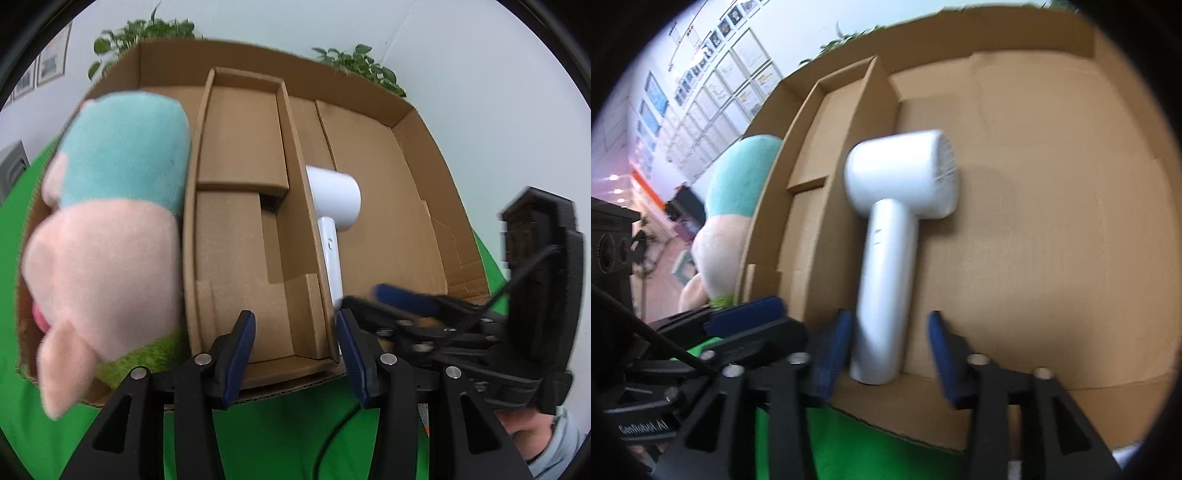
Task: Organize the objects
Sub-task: 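Lower the hair dryer into the box beside the tray and open the right tool, then withdraw the right tool and move it to the white medicine box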
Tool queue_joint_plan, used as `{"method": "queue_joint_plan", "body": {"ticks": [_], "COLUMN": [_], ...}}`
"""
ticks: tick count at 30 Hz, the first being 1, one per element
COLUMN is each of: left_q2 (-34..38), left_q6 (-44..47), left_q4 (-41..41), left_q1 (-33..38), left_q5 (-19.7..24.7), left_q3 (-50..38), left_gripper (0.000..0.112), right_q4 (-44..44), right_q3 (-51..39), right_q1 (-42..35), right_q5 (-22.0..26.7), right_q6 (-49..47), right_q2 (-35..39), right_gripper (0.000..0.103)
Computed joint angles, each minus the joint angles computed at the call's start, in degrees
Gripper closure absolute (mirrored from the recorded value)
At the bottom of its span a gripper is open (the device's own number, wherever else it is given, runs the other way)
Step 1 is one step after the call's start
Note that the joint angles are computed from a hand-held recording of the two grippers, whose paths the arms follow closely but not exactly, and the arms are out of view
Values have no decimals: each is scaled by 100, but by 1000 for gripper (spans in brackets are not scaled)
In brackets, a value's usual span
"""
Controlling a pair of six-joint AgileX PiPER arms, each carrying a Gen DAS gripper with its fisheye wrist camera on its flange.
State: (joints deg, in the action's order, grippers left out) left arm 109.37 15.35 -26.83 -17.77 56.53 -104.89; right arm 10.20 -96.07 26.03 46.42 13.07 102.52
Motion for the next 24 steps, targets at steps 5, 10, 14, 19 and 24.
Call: {"method": "queue_joint_plan", "body": {"ticks": [5,10,14,19,24], "left_q2": [-884,-1854,-2153,-2479,-2668], "left_q6": [-301,-1650,-2348,-3184,-3778], "left_q4": [643,2596,3539,4392,4845], "left_q1": [-130,-649,-1024,-1429,-1760], "left_q5": [-1082,-2351,-2403,-2374,-2310], "left_q3": [797,1630,1830,2203,2406], "left_gripper": [36,10,10,10,14], "right_q4": [-1932,-4113,-4707,-4941,-4750], "right_q3": [629,1543,1992,2169,2435], "right_q1": [433,1169,1553,1805,1750], "right_q5": [-285,-412,-481,-340,-334], "right_q6": [1273,2795,3342,3519,3597], "right_q2": [-806,-1652,-2120,-2380,-2654], "right_gripper": [12,11,11,11,11]}}
